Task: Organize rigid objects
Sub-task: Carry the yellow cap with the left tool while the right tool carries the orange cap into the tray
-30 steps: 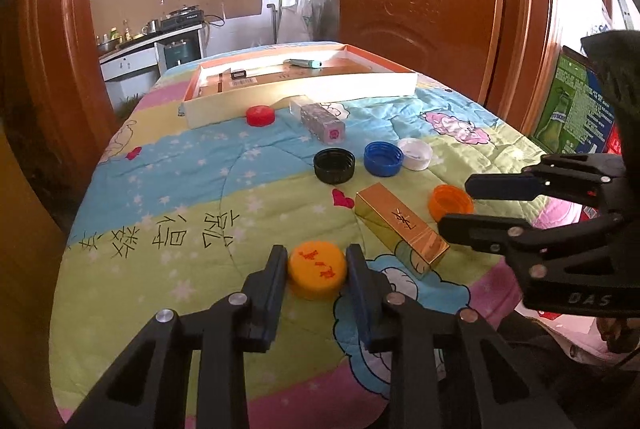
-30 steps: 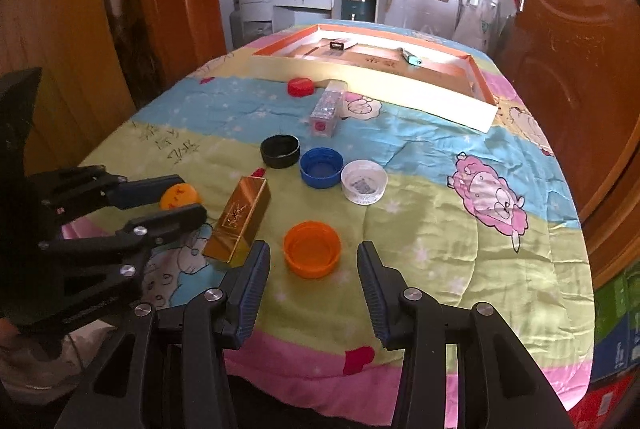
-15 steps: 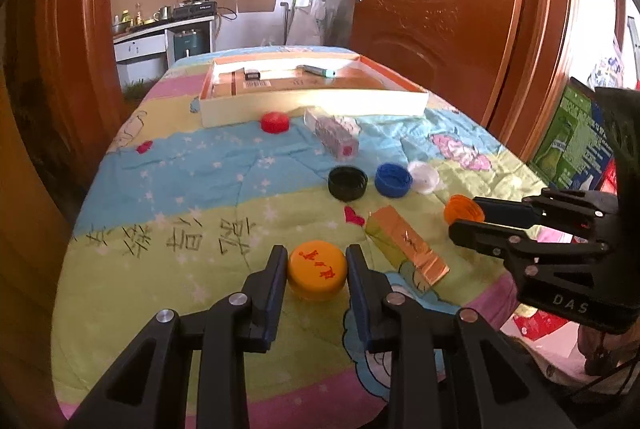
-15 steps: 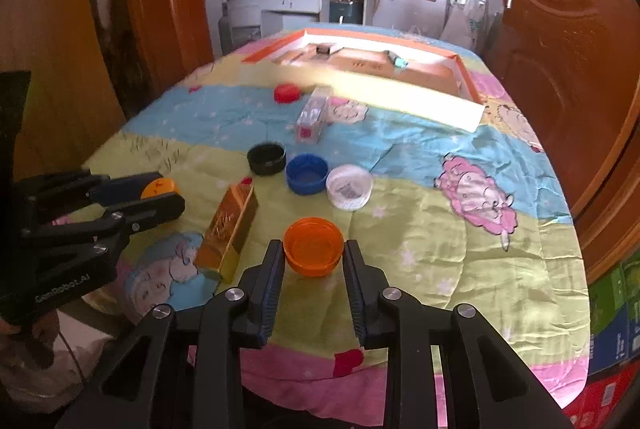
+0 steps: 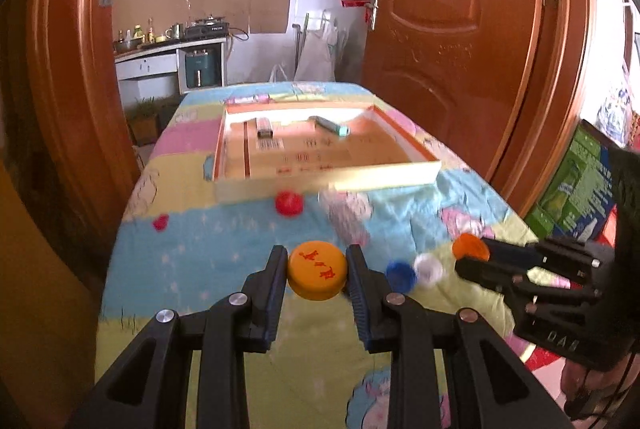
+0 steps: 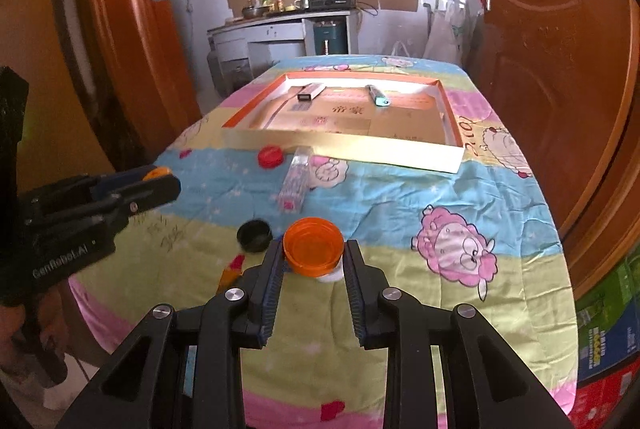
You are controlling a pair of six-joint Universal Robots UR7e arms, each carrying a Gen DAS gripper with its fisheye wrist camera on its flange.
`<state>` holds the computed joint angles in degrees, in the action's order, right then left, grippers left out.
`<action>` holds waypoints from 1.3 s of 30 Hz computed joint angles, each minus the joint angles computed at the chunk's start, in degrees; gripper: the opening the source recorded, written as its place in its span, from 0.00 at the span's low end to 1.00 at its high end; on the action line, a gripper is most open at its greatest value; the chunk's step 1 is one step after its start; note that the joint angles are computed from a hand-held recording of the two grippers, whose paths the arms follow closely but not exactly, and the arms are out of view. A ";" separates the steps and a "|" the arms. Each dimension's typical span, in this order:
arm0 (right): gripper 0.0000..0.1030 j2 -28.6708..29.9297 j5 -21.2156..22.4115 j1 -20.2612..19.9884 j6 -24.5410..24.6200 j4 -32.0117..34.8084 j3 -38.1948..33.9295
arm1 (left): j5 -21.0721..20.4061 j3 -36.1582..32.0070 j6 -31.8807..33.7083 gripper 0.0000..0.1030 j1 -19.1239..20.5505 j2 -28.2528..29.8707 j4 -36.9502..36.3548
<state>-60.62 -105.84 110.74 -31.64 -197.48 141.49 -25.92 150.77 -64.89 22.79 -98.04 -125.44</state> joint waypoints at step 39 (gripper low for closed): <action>0.29 6.41 2.56 -2.52 0.66 11.91 -19.74 | -3.02 -19.67 43.45 0.30 21.35 24.14 -45.20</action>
